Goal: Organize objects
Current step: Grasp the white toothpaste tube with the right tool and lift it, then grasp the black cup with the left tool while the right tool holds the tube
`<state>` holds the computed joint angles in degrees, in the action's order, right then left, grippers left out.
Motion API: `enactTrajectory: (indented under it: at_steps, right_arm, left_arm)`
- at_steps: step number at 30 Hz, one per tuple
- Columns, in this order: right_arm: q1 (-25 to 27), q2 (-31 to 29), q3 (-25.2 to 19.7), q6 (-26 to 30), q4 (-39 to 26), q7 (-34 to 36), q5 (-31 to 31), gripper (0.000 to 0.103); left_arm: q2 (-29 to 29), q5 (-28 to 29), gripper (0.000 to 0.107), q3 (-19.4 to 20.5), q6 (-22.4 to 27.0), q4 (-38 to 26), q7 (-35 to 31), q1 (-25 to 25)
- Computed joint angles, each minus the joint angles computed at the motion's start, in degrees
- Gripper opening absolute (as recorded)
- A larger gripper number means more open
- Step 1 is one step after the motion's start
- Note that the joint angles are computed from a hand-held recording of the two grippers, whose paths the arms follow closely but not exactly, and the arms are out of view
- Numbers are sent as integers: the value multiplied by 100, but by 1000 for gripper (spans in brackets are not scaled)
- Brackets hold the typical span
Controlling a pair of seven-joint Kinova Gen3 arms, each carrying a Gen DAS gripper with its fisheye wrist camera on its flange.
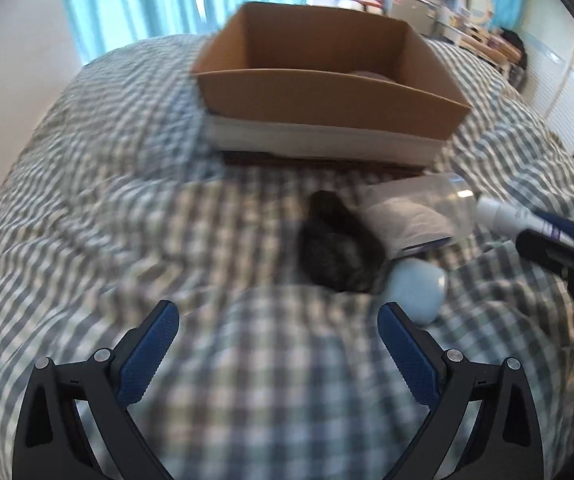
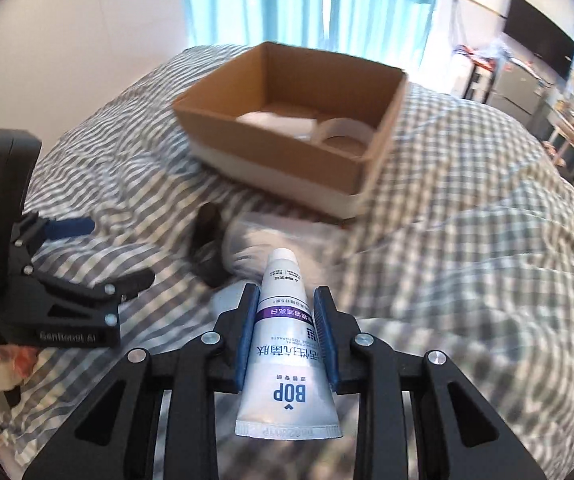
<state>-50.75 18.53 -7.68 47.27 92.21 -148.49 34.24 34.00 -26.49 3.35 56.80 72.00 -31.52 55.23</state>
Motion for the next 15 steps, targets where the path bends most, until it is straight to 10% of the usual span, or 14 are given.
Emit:
enactTrajectory:
  at_steps: [12,15]
  right_arm:
    - [253,46,93,-424,323,-308,69,28]
    - [351,46,93,-622,399,-198,-83,28]
  left_arm:
    - [916,419,102,-89,225,-1195,-870,-229]
    - [1143,754,88,23,300,-1486,-1178,-472]
